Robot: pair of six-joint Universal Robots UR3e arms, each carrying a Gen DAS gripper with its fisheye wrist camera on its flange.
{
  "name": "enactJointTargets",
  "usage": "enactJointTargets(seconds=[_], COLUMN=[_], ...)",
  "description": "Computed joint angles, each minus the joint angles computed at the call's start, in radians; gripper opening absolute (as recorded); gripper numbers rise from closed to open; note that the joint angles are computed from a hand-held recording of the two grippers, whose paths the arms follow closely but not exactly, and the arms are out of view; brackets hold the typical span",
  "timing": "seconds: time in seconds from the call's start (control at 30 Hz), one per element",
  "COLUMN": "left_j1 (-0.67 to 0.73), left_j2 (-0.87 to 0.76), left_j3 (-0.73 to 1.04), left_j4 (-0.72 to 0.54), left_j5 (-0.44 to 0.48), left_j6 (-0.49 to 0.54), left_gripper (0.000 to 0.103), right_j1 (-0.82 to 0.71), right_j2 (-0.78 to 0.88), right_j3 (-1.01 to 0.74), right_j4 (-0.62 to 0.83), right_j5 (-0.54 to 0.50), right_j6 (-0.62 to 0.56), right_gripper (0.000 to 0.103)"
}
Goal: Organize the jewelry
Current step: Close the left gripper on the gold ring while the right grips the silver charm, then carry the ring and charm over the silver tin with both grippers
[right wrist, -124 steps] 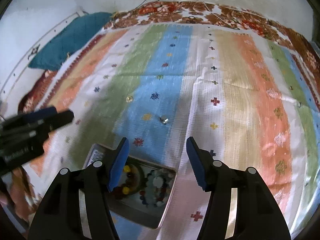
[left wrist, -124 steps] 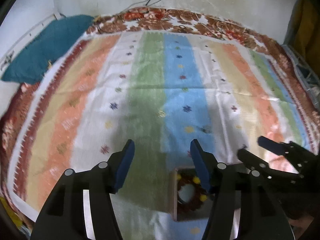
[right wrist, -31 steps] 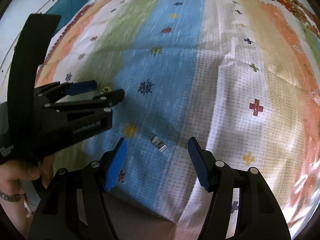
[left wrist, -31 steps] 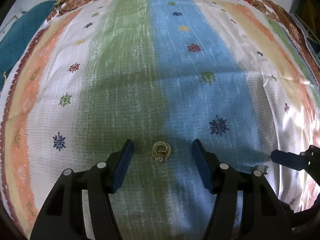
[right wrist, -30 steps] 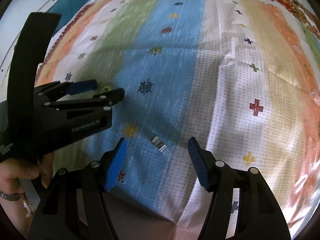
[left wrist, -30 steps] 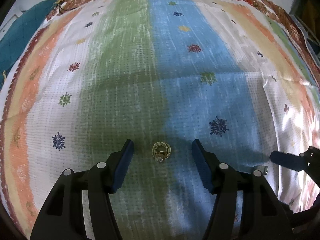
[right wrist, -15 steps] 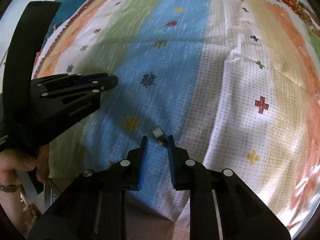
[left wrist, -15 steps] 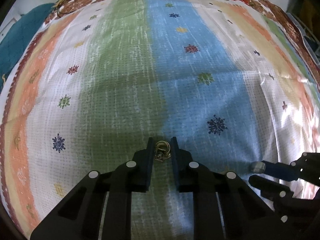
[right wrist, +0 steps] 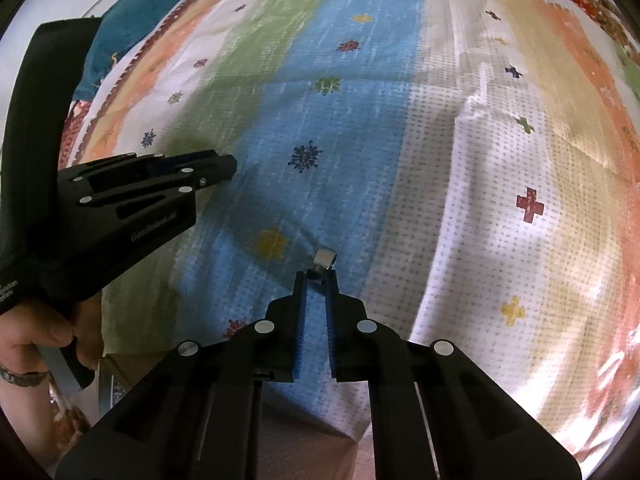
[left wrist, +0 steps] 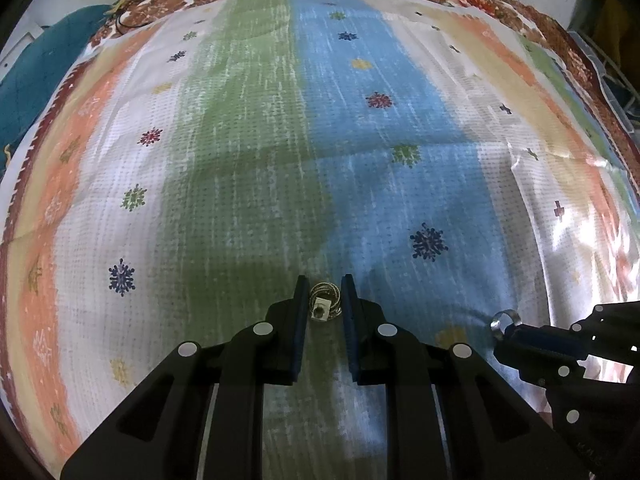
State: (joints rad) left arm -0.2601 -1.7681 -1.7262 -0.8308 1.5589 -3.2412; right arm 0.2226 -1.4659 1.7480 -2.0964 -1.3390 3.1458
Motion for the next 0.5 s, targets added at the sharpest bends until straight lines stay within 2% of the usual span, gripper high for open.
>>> enactJointTargets(seconds=[0.5], left_j1=[-0.016], left_j2=[0.086], left_j3=[-0.013], left_j4=[-0.041], left_j5=[0.007], left_j6=[-0.006], left_gripper=[0.016], right_j1=[-0.041], right_j2=[-0.086], right_j3=[0.014], right_j4=[0.039], right_j5=[0.038], right_j6=[0.028], right_gripper=[0.009])
